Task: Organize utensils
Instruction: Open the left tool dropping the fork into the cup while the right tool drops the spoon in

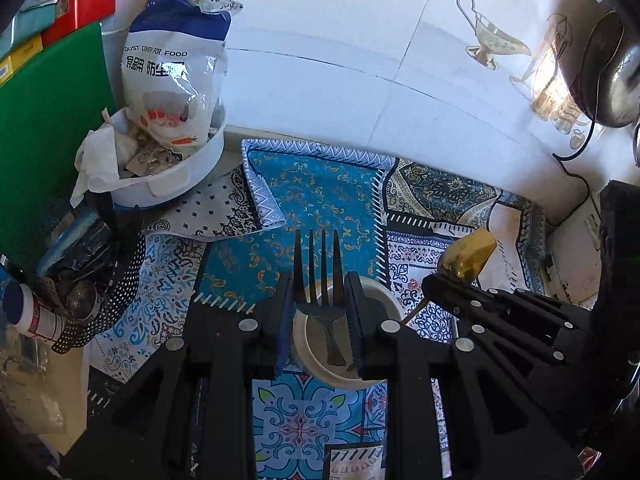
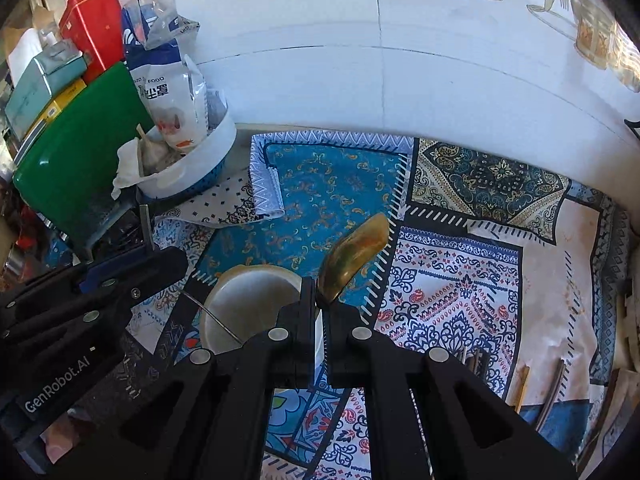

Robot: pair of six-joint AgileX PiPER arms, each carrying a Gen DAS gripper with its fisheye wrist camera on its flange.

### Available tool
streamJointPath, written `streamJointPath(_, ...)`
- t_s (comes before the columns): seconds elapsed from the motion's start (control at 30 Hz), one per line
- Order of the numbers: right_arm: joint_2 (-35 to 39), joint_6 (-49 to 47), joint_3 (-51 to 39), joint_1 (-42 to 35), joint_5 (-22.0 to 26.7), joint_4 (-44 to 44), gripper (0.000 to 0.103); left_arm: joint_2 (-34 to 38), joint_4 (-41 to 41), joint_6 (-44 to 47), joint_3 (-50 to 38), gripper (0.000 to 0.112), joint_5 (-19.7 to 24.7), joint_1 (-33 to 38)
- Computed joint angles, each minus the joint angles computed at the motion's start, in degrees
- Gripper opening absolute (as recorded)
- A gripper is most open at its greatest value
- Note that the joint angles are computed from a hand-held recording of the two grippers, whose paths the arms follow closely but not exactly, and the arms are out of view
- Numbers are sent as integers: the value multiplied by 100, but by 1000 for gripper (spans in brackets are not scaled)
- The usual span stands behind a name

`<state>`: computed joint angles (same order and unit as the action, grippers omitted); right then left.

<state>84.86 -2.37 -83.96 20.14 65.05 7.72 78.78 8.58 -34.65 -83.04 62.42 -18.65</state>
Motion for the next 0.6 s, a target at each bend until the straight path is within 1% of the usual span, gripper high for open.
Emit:
streamJointPath(0.07, 42, -26, -47, 6, 52, -1, 7, 51, -78, 52, -36, 24, 33, 32)
streamJointPath(0.27, -12, -85, -82, 128, 92, -183, 7, 182, -77, 101, -186, 24, 216, -8)
streamJointPath(0.4, -125, -180, -79, 116, 122, -194, 8, 167, -93, 100, -229, 24, 258, -50)
streamJointPath(0.6, -458, -261, -62, 7, 230, -205, 14, -22, 231, -130, -368, 24, 314, -370)
